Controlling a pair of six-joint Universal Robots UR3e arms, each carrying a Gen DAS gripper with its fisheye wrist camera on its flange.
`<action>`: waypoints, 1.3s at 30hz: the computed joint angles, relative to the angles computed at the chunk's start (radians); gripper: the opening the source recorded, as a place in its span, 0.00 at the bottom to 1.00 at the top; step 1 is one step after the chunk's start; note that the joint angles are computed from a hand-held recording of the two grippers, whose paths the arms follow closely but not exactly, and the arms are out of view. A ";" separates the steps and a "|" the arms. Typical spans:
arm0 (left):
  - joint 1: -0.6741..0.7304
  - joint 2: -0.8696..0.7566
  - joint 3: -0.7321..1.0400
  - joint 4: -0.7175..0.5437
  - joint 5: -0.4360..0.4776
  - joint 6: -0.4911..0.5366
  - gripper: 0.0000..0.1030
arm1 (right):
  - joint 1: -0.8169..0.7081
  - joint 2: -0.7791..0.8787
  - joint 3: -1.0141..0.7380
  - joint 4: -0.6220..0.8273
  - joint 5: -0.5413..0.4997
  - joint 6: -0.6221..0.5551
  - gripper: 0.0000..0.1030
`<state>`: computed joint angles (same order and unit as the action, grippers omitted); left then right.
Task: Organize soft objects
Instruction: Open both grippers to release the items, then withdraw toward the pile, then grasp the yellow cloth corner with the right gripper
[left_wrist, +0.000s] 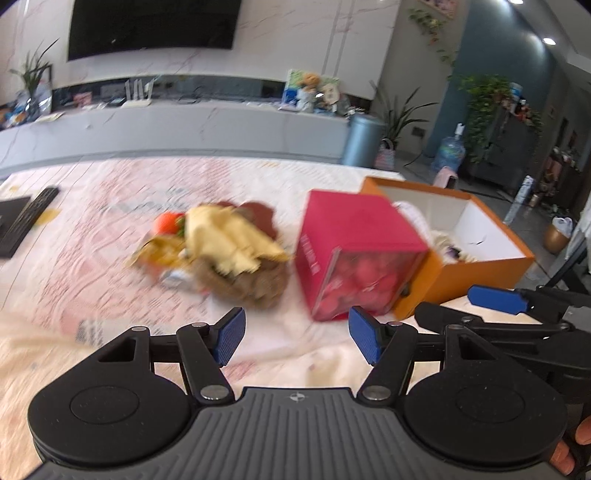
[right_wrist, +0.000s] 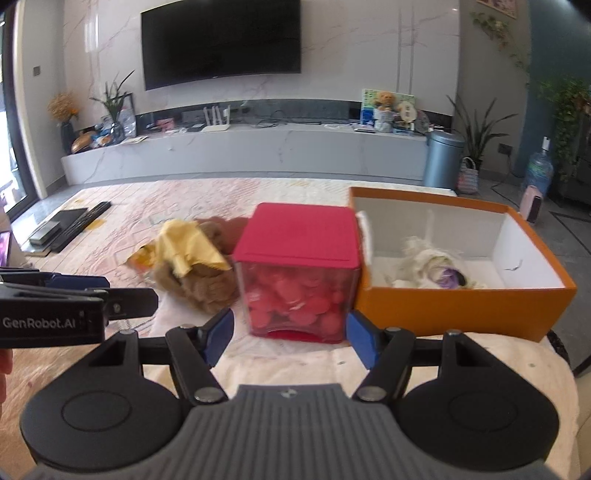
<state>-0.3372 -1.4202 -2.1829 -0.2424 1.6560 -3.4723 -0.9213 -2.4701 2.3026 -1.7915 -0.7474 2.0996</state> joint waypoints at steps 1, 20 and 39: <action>0.012 0.017 -0.015 -0.005 -0.005 0.000 0.73 | 0.022 -0.003 0.010 -0.020 -0.007 0.017 0.68; 0.343 0.240 -0.196 -0.098 -0.214 0.199 0.70 | 0.537 0.426 0.014 -0.683 -0.237 0.342 0.53; 0.471 -0.046 -0.028 -0.086 -0.216 0.204 0.64 | 0.913 1.163 -0.443 -1.076 -0.430 0.445 0.50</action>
<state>0.1338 -1.4667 -2.2113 -0.3287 1.4396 -3.2686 -0.0079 -1.3070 1.8593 -2.8672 -1.1774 2.5448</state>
